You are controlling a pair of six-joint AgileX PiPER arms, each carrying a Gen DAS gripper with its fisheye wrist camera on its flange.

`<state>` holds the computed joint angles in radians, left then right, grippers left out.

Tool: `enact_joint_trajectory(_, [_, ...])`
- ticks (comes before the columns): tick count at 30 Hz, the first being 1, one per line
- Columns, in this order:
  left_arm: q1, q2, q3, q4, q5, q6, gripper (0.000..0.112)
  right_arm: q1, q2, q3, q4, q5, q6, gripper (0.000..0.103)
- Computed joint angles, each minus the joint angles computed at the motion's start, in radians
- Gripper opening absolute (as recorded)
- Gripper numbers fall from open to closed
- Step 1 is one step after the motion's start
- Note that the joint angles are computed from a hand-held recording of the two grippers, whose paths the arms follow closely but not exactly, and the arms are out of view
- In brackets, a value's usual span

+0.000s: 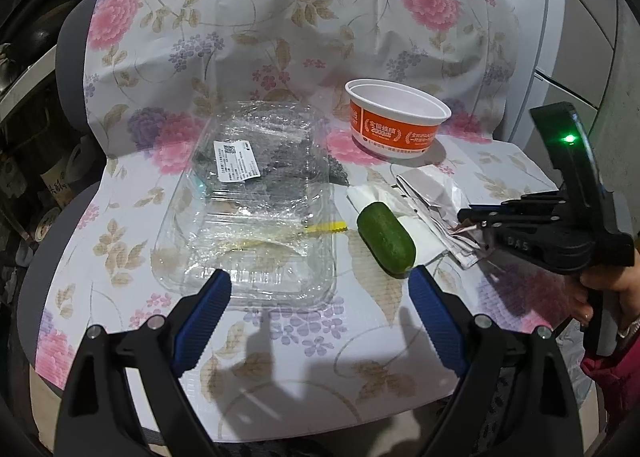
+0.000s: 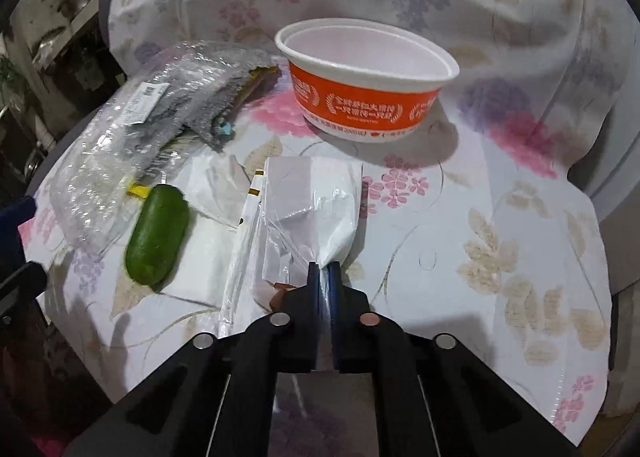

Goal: Collect trash
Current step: 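Lift the paper packet with the right gripper while the left gripper grasps the green cucumber, then carry the paper packet and cucumber over the trash bin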

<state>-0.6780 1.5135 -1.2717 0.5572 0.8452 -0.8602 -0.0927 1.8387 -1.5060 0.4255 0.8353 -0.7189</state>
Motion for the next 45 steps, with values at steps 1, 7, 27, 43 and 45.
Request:
enact_joint_trajectory(1, [-0.002,-0.001,0.001,0.001,0.001,-0.002,0.088,-0.002,-0.025,0.028,0.0,-0.034,-0.001,0.003])
enact_joint_trajectory(7, [-0.031,-0.016,0.005,0.018,-0.004,-0.019,0.087,-0.113,-0.235,0.181,0.16,-0.142,-0.104,0.002])
enact_joint_trajectory(27, [-0.031,0.369,-0.366,-0.035,0.111,0.014,0.032,-0.406,-0.463,0.443,0.455,-0.071,-0.294,0.002])
enact_joint_trajectory(43, [-0.178,-0.072,-0.065,-0.029,-0.179,-0.029,0.03,-0.482,-0.551,0.442,0.495,0.052,-0.268,0.002])
enact_joint_trajectory(45, [-0.231,-0.053,-0.084,-0.028,-0.211,-0.014,0.03,-0.538,-0.597,0.458,0.482,0.084,-0.271,0.002])
